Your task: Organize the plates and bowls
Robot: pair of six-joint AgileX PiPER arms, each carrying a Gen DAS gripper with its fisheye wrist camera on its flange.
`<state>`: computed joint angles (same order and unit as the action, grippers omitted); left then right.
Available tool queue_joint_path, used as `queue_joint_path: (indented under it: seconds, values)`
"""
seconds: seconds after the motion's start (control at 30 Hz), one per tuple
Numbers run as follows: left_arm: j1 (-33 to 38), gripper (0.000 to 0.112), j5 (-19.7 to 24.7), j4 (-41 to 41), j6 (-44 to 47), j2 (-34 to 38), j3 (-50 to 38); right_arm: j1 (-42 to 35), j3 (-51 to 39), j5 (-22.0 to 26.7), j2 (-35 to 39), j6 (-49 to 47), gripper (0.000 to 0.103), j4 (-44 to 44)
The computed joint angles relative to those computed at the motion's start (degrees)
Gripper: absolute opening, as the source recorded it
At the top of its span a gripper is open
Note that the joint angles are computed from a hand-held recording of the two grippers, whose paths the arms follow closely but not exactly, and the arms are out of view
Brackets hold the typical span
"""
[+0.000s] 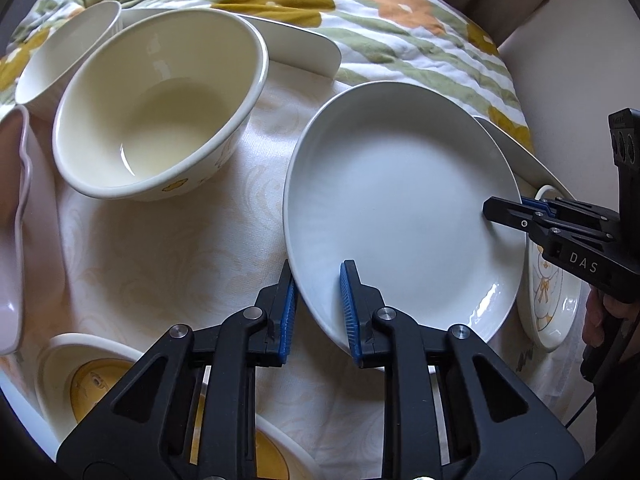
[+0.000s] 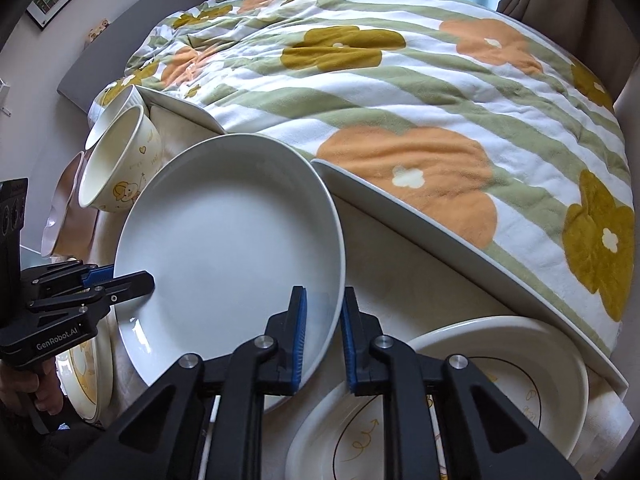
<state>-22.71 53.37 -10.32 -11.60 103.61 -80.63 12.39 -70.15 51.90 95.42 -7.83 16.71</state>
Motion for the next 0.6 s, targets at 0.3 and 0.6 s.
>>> queue_joint_path:
  seconds: [0.3,0.6]
  values:
    - [-0.41,0.019,-1.61,1.64,0.25,-4.54,2.75,0.48,5.37,-3.36,-6.01,0.58,0.015,2.03]
    - [0.22,0.019,-1.68,2.51,1.91,-16.97,9.12,7.75,8.82,-2.95,-17.63,12.79,0.015,-3.49]
